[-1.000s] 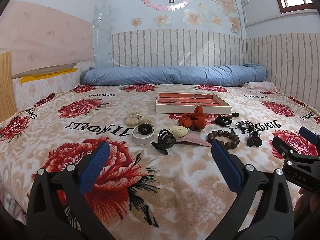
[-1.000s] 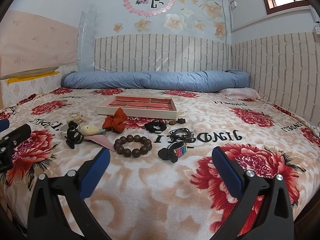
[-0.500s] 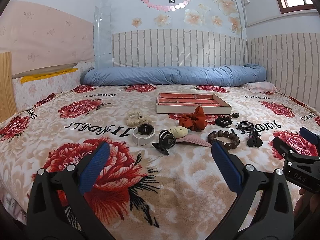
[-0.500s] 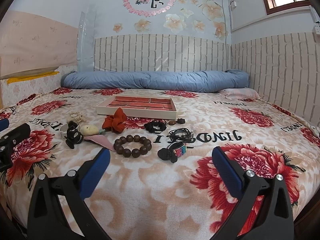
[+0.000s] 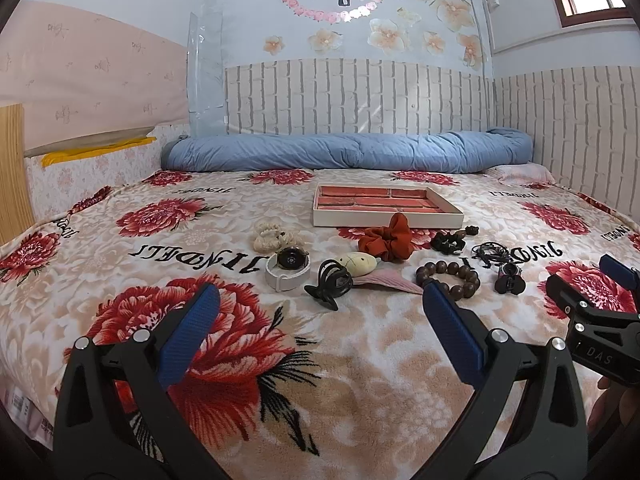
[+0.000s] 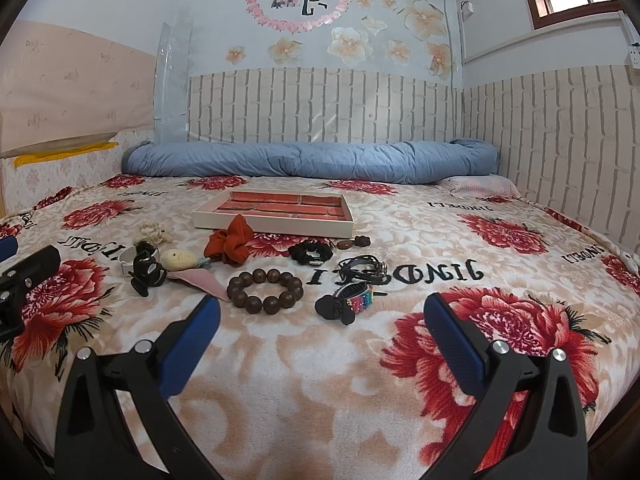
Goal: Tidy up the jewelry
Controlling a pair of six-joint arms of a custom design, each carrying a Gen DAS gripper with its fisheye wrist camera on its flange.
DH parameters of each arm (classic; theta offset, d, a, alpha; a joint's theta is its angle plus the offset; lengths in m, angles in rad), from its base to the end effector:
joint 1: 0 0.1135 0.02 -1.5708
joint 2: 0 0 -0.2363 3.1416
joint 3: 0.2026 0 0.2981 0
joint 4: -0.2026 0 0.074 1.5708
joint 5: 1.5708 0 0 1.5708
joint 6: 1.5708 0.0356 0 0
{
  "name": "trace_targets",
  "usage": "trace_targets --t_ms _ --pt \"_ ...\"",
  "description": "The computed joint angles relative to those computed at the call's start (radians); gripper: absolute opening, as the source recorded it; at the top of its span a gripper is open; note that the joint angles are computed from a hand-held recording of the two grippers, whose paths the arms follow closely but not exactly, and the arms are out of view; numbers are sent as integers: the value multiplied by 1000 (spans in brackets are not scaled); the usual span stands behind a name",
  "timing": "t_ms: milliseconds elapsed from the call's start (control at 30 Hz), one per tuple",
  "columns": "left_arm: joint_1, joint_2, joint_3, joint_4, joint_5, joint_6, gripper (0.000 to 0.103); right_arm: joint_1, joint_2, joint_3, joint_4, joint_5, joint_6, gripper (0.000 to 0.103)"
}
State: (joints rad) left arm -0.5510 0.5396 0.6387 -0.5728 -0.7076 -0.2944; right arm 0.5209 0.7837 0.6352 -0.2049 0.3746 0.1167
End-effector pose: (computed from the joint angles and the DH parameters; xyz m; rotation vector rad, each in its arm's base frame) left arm 0.1756 -0.0807 0.2774 -0.1804 1.9197 0.1620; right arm 0.2240 0.1135 0.2593 -0.1343 1.8946 0.0725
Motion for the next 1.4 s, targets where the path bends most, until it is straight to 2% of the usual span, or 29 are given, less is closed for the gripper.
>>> trace_targets --t_ms 1400 --pt "14 -21 -15 -15 15 -7 98 -4 3 3 -7 -2 -1 99"
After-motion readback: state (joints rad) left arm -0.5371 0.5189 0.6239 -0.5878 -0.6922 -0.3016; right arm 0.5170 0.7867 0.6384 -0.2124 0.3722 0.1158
